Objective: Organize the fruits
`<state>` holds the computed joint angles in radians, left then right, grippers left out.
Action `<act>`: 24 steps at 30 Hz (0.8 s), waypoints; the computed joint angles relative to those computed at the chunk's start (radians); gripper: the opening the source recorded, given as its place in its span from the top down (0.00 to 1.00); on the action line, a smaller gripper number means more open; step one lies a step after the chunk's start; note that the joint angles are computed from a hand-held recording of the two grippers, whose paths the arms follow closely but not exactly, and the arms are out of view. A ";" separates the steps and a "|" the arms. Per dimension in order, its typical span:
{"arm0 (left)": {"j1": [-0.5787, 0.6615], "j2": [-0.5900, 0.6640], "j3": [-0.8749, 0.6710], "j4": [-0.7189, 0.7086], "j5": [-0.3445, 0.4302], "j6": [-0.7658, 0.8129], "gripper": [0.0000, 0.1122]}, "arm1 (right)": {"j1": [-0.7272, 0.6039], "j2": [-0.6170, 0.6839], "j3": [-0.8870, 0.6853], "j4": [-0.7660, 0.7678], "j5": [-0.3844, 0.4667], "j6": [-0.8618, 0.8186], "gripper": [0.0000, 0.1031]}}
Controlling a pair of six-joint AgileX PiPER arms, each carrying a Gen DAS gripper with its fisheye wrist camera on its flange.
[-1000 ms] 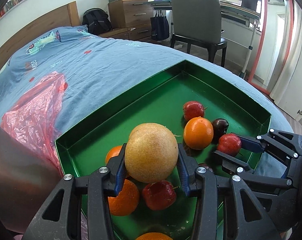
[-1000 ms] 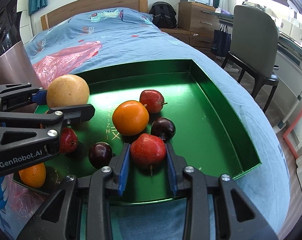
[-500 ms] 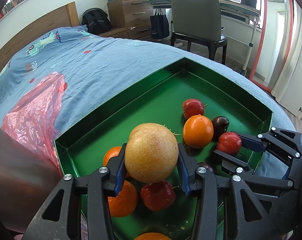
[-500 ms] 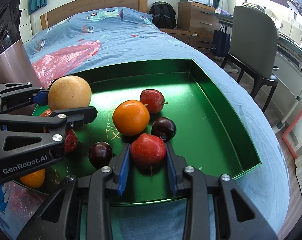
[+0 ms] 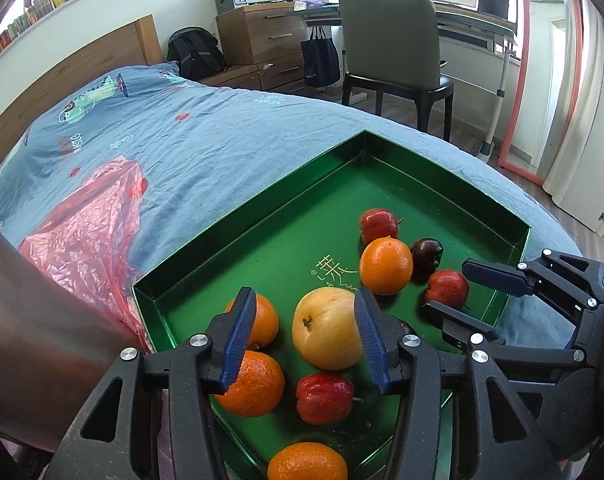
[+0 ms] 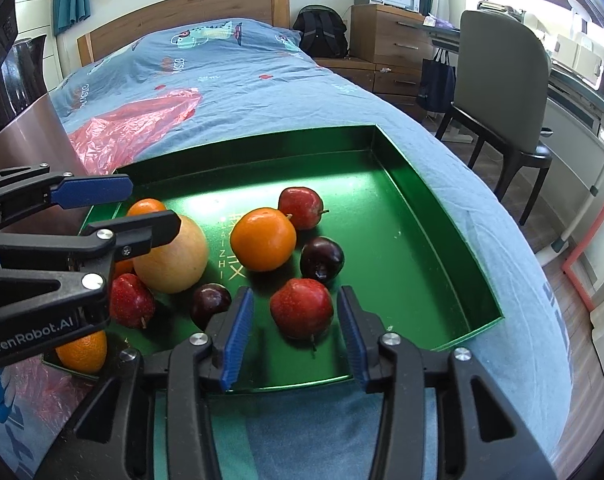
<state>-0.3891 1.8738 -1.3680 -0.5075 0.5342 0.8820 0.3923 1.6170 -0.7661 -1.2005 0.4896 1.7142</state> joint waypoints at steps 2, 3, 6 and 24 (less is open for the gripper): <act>0.016 -0.022 0.011 -0.013 0.015 0.005 0.57 | 0.015 -0.022 0.001 0.022 0.019 -0.015 0.19; 0.025 -0.036 0.020 -0.022 0.023 0.010 0.55 | 0.024 -0.034 0.001 0.036 0.028 -0.024 0.19; 0.058 -0.085 0.057 -0.051 0.050 0.033 0.52 | 0.064 -0.064 -0.005 0.083 0.063 -0.052 0.14; 0.378 -0.360 0.313 -0.162 0.159 0.246 0.45 | 0.428 -0.064 -0.210 0.265 0.361 -0.137 0.00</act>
<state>-0.0110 1.5141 -1.0555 -0.6691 0.6929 1.1282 0.8203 1.5534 -0.9764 -0.9354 0.8502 1.5769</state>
